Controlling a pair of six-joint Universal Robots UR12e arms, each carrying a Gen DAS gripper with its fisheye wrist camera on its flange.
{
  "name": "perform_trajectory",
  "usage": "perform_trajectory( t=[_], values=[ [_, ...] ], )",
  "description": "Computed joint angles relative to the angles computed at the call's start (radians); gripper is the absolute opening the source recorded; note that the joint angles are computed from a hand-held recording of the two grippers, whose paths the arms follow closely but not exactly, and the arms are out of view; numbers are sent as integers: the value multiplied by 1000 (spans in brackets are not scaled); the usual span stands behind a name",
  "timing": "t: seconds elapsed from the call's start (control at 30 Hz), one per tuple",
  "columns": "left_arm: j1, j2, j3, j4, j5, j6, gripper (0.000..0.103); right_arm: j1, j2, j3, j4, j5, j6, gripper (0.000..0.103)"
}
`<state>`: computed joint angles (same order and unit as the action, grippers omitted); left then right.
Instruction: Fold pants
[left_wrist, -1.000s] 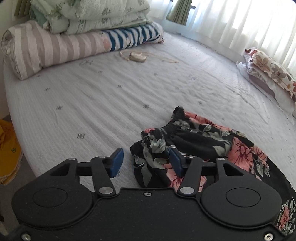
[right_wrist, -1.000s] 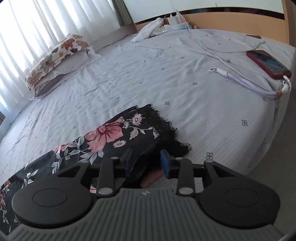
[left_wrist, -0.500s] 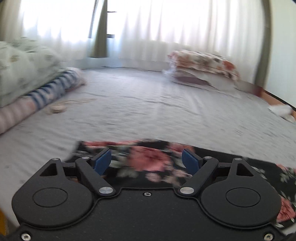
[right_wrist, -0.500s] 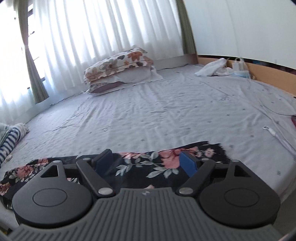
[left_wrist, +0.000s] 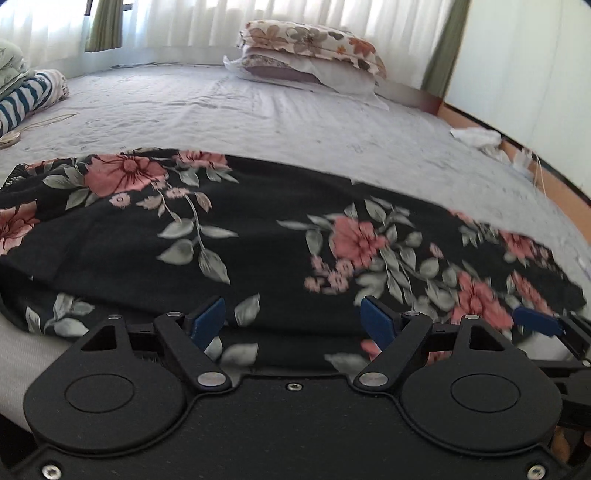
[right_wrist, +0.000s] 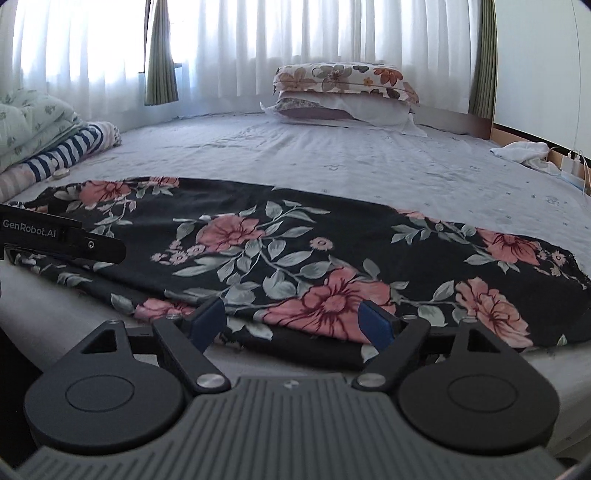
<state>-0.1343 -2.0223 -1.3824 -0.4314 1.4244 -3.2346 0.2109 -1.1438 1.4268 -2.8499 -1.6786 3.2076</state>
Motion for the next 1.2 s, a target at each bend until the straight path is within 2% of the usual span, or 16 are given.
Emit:
perform_trajectory(
  t=[0.1,0.2,0.3,0.43,0.63,0.9,1.2],
  values=[
    [-3,4,-9,-11,0,26,80,11,7,0,6,-35,3,89],
    [-4,-3,5,-44,7,-3,77,18,17,-3,-18,-70,8,89],
    [-6,-12,18,-57,16,-17,77,20,23,-8,-31,-76,10,89],
    [-15,-20,25,-56,49,2,77,23,33,-24,-22,-80,-3,89],
    [-20,-26,26,-45,62,22,77,30,46,-35,-14,-92,-36,89],
    [-10,-41,52,-46,35,-12,77,38,57,-41,-16,-109,-75,89],
    [5,-33,45,-40,-21,-44,77,52,85,-62,-56,-154,-158,90]
  ],
)
